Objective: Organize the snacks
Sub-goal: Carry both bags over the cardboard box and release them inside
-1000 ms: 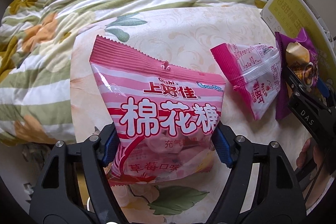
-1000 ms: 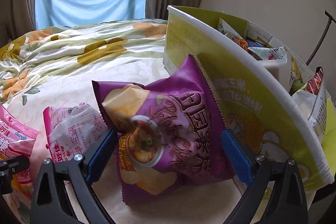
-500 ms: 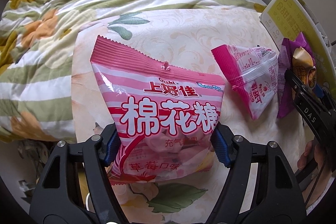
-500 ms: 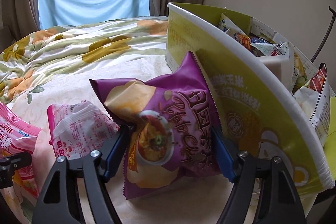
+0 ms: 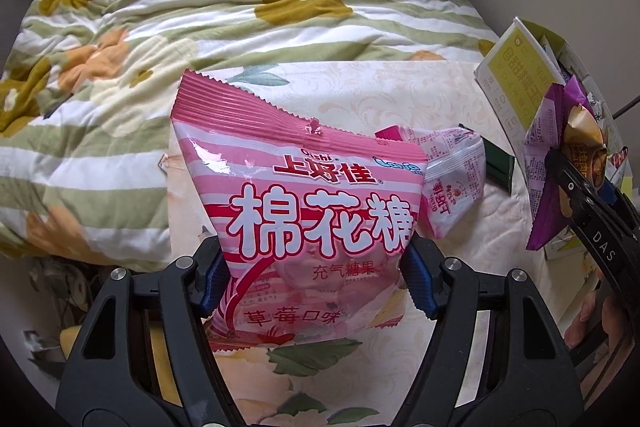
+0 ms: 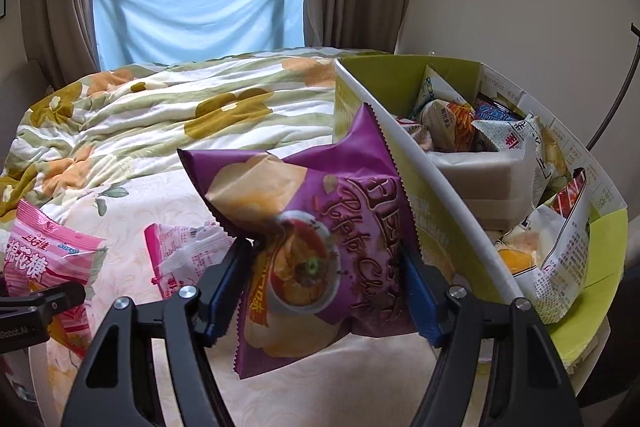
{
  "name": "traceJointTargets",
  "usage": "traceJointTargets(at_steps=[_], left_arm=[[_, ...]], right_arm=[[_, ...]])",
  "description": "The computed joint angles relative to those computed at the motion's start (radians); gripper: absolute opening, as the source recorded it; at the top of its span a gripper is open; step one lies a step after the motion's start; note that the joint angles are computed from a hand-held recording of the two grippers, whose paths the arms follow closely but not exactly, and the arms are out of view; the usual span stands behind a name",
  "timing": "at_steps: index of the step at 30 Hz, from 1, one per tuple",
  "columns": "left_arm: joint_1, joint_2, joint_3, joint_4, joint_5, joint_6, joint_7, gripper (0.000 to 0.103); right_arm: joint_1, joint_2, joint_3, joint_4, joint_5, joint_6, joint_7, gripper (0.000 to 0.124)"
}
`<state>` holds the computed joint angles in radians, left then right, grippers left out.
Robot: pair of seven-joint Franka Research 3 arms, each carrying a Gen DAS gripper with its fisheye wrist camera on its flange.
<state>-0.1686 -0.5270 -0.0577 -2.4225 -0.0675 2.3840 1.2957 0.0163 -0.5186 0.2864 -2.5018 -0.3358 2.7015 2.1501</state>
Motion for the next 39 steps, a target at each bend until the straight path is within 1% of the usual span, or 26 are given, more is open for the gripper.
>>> traceJointTargets(at_steps=[3,6,10,16,19,23,26,29,34,36,37,38,39], left_arm=[[-0.006,-0.017,-0.007,0.026,-0.005,-0.004,-0.013,0.068],[-0.019,-0.022,-0.019,0.065,0.000,0.002,-0.019,0.068],[-0.030,0.002,-0.055,0.135,0.030,0.018,-0.049,0.068],[-0.042,0.096,-0.133,0.280,0.088,0.037,-0.192,0.068],[-0.046,0.184,-0.187,0.386,0.160,0.028,-0.279,0.068],[-0.077,0.336,-0.232,0.546,0.231,0.023,-0.384,0.069],[-0.115,0.477,-0.254,0.689,0.294,0.003,-0.458,0.069],[-0.171,0.624,-0.258,0.852,0.364,-0.050,-0.526,0.069],[-0.274,0.829,-0.228,1.104,0.418,-0.152,-0.578,0.069],[-0.311,0.898,-0.207,1.199,0.435,-0.200,-0.595,0.074],[-0.331,0.936,-0.197,1.256,0.442,-0.237,-0.599,0.084],[-0.352,0.957,-0.182,1.290,0.453,-0.264,-0.610,0.097],[-0.356,0.958,-0.174,1.289,0.458,-0.271,-0.620,0.101]], right_arm=[[0.059,-0.031,-0.057,0.008,0.071,-0.001,-0.068,0.068],[0.092,-0.061,-0.096,0.026,0.133,-0.007,-0.152,0.068],[0.143,-0.083,-0.179,0.056,0.262,-0.018,-0.288,0.068],[0.153,-0.093,-0.298,0.112,0.391,-0.062,-0.525,0.068],[0.142,-0.086,-0.360,0.143,0.450,-0.082,-0.640,0.068],[0.130,-0.041,-0.448,0.211,0.541,-0.116,-0.794,0.068],[0.125,0.009,-0.510,0.270,0.615,-0.141,-0.910,0.068],[0.117,0.065,-0.561,0.334,0.683,-0.183,-1.016,0.068],[0.087,0.157,-0.610,0.432,0.777,-0.276,-1.151,0.068],[0.073,0.195,-0.620,0.469,0.813,-0.309,-1.196,0.068],[0.064,0.209,-0.621,0.483,0.828,-0.324,-1.212,0.068],[0.054,0.221,-0.620,0.495,0.842,-0.339,-1.227,0.068],[0.044,0.231,-0.618,0.506,0.856,-0.352,-1.239,0.068]])
